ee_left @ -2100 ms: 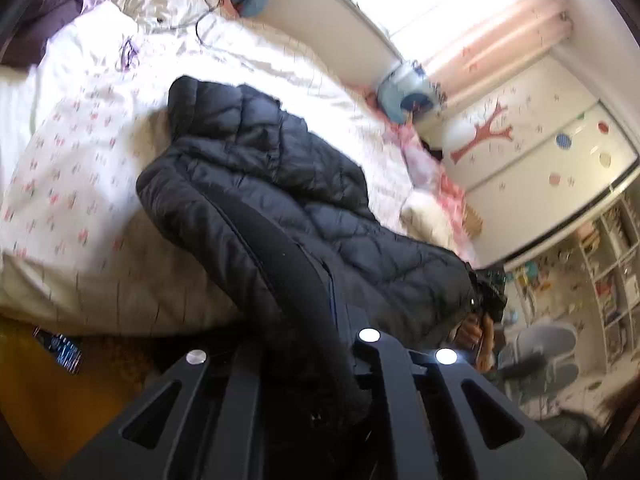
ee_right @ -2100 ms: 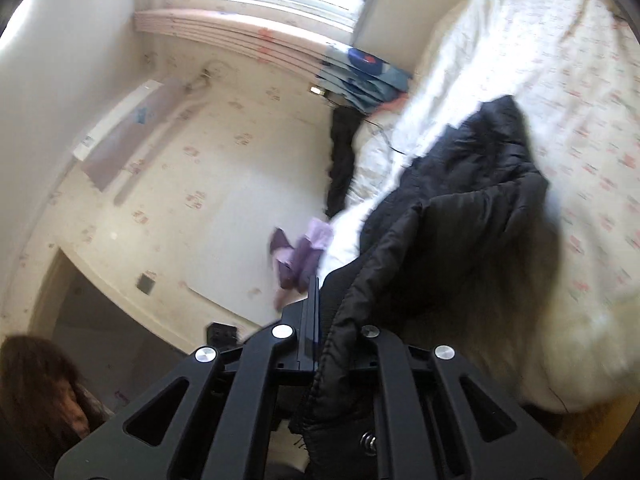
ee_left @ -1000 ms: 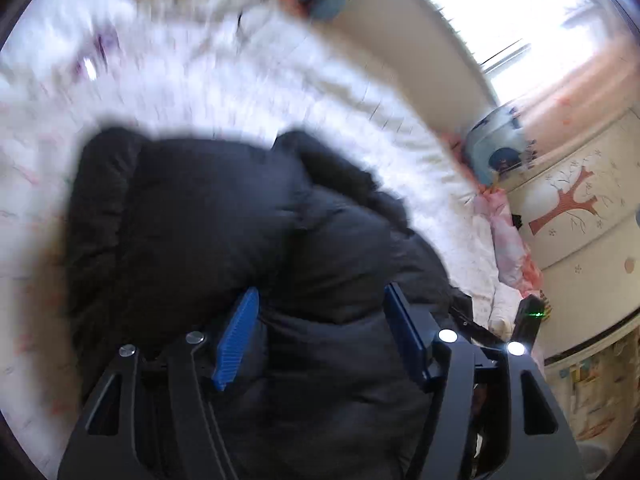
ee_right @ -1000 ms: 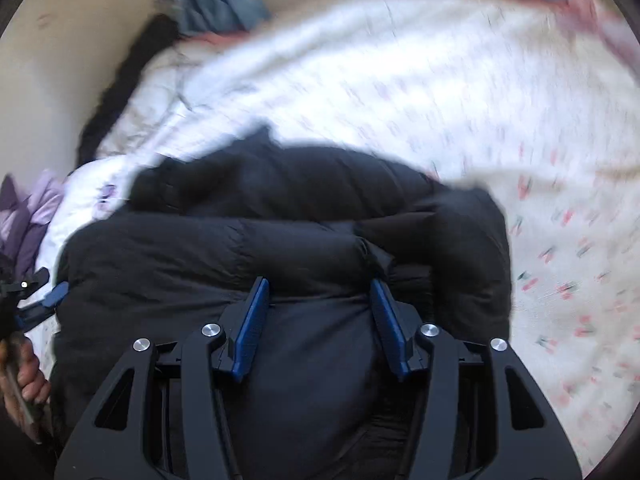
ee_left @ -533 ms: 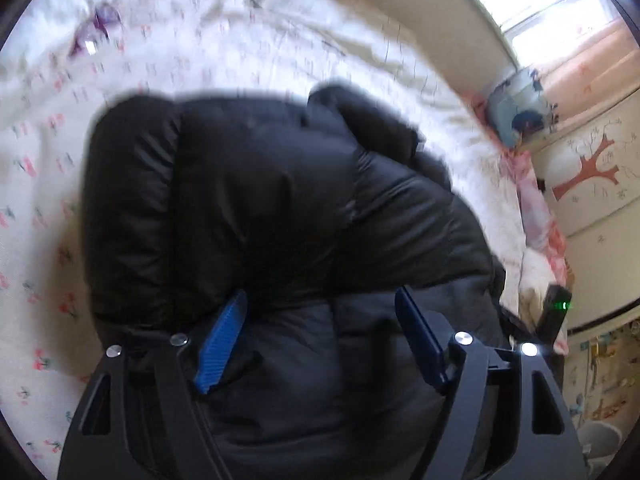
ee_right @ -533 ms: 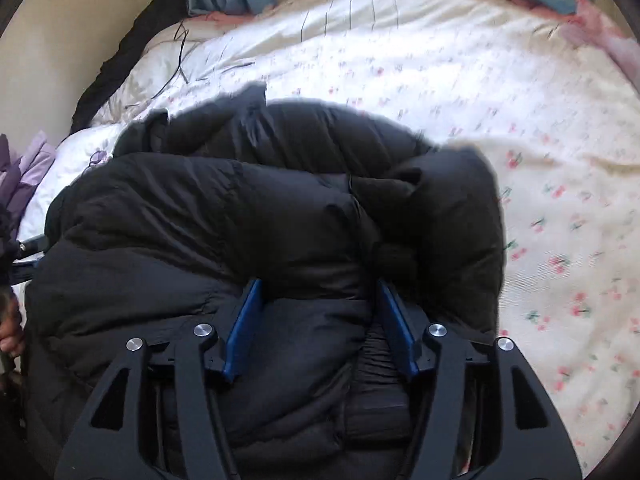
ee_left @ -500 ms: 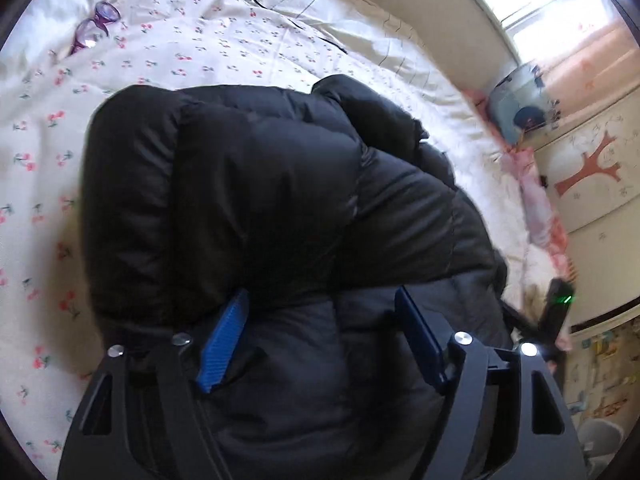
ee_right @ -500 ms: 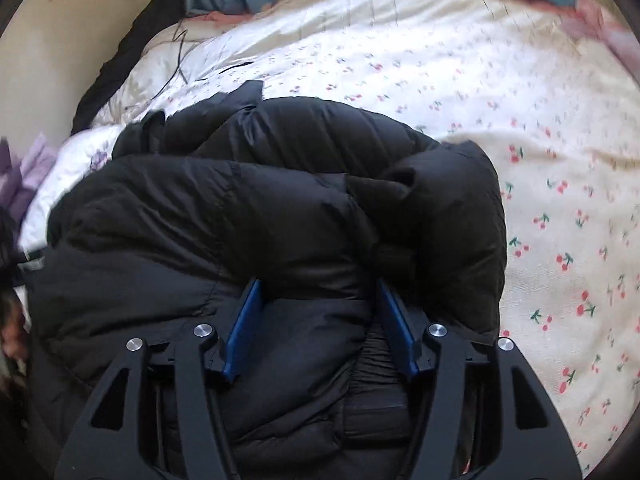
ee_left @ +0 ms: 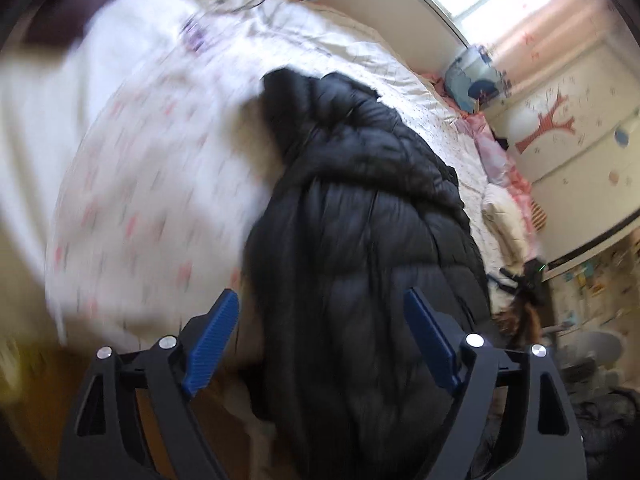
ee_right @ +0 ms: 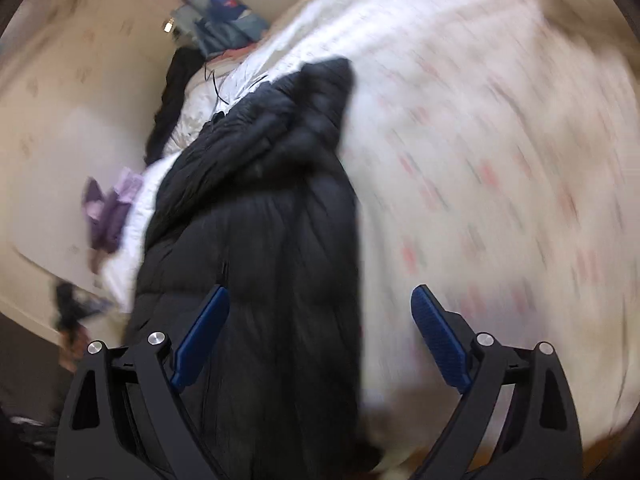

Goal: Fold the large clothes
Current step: 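Grasp the folded black jacket edge with both grippers and lift, then hold the black jacket hanging up between both grippers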

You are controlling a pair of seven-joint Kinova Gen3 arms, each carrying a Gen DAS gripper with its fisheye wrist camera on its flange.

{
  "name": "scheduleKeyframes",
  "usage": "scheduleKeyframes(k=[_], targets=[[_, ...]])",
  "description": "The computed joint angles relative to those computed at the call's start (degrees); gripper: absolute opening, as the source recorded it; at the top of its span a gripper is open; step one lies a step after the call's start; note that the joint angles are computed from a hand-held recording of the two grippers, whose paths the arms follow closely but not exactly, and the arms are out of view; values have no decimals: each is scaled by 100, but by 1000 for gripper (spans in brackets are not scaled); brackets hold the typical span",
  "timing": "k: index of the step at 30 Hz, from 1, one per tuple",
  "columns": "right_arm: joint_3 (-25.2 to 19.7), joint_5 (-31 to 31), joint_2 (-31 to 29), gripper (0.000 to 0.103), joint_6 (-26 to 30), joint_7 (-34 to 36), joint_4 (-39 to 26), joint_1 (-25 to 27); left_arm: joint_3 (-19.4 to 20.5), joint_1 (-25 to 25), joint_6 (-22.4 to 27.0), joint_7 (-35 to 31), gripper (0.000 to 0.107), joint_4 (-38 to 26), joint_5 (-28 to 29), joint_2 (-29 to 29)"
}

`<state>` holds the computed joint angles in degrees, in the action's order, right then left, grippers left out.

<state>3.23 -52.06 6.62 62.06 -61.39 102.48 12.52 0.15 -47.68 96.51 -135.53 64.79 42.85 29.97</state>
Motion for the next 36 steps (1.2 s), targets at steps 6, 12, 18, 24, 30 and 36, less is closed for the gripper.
scheduleKeyframes(k=[6,12,18,24,30,36], targets=[[341,-487,-146,89,871,674,804,543,-147,-335,66,-419,81,998,155,2],[264,-663,23,89,1244,908,1003,496,-180,-227,156,-462,81,1380,262,179],[171,-976,217,89,1364,1187,1257,435,-112,-128,508,-575,84,1391,250,298],[195,-1281,303,90,1481,1456,1545,519,-145,-129,750,-636,88,1386,325,339],[226,-1334,358,90,1439,1540,1713,564,-234,-169,756,-540,88,1284,225,439],[208,-1404,414,91,1424,1680,1823,582,-197,-238,746,-443,88,1249,245,498]])
